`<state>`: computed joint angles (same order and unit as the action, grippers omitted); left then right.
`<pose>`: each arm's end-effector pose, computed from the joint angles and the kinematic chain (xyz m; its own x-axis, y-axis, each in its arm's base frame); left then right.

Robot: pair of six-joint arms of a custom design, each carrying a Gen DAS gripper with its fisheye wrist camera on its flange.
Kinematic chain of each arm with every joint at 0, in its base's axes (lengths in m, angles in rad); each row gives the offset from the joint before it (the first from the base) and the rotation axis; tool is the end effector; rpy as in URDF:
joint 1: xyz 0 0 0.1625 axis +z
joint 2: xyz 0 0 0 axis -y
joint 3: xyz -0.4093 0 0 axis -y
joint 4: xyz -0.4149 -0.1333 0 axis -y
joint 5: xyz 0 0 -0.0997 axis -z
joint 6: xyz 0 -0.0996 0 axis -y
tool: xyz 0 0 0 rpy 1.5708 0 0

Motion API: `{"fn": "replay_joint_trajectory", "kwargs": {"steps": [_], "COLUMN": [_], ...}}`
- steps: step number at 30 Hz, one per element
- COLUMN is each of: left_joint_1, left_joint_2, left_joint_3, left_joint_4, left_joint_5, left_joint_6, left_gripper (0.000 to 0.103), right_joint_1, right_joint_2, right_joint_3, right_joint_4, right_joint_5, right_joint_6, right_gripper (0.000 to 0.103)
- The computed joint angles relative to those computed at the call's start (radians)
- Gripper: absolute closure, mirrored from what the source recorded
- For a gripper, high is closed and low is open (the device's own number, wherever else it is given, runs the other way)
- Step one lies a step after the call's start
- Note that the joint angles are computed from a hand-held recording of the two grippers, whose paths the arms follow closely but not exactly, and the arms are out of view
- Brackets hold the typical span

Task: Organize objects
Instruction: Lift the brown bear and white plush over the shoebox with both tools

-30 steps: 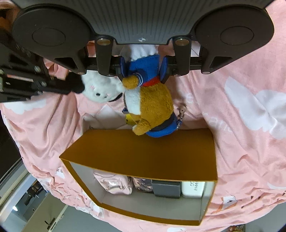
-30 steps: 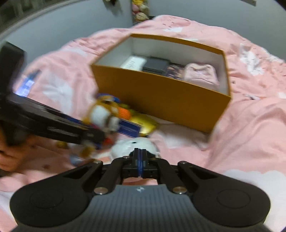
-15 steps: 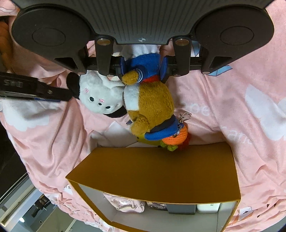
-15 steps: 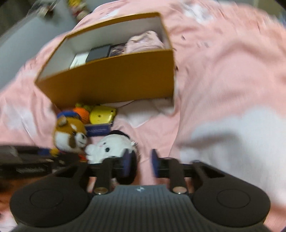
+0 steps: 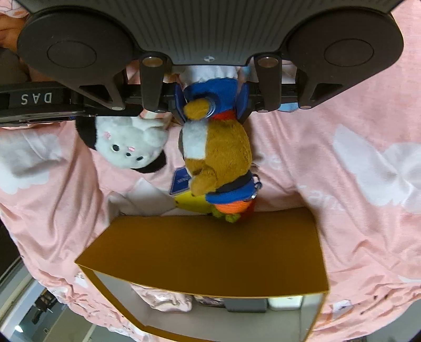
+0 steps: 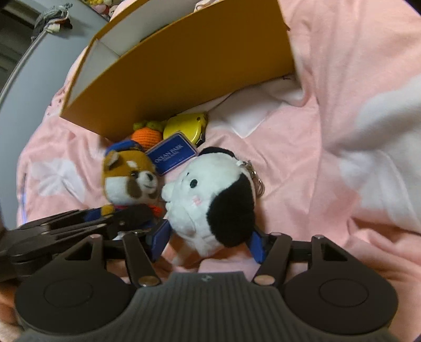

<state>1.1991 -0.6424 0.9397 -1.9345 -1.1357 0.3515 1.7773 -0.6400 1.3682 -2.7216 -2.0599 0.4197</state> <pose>-0.1381 -0.8369 0.2027 -0.6780 0.6048 -0.4177 0.6346 0.7684 0.0825 0.2415 -0.7310 0.0915 -0.9013 0.3707 0.2242 0.1974 0.8121 -0.5492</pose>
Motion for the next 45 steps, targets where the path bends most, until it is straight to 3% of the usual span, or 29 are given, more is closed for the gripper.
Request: {"fn": "replay_joint_trajectory", "kwargs": {"steps": [4, 9, 12, 15, 19, 23, 28, 35, 41, 45], "left_joint_1": [-0.007, 0.0, 0.005, 0.011, 0.013, 0.013, 0.014, 0.018, 0.008, -0.018], "left_joint_2": [-0.015, -0.017, -0.007, 0.006, 0.009, 0.009, -0.001, -0.009, 0.004, 0.042], "left_joint_3": [0.034, 0.03, 0.008, -0.013, -0.009, 0.0, 0.007, -0.057, -0.157, -0.251], "left_joint_4": [-0.066, -0.072, -0.051, -0.025, -0.031, -0.045, -0.051, 0.012, 0.051, 0.042], "left_joint_5": [0.037, 0.012, -0.01, -0.022, -0.019, -0.016, -0.036, -0.189, -0.334, -0.355], "left_joint_6": [0.033, 0.03, 0.012, -0.008, -0.013, -0.004, -0.005, -0.039, -0.067, -0.035], "left_gripper": [0.051, 0.056, 0.056, 0.056, 0.056, 0.058, 0.063, 0.063, 0.063, 0.063], "right_joint_1": [0.009, 0.067, 0.072, 0.047, 0.025, 0.02, 0.024, 0.042, 0.041, 0.057], "right_joint_2": [0.029, 0.075, 0.086, 0.08, 0.063, 0.074, 0.08, 0.007, -0.074, -0.072], "right_joint_3": [-0.038, -0.079, -0.108, -0.127, -0.096, -0.087, -0.082, -0.008, 0.015, -0.041], "right_joint_4": [0.002, -0.117, -0.114, 0.002, 0.003, -0.059, -0.109, -0.188, -0.184, -0.182], "right_joint_5": [-0.032, -0.18, -0.209, -0.221, -0.189, -0.169, -0.165, -0.117, -0.012, -0.005], "right_joint_6": [-0.054, -0.321, -0.405, -0.343, -0.251, -0.269, -0.323, -0.357, -0.338, -0.394], "right_gripper": [0.037, 0.046, 0.046, 0.043, 0.038, 0.037, 0.045, 0.046, 0.046, 0.046]}}
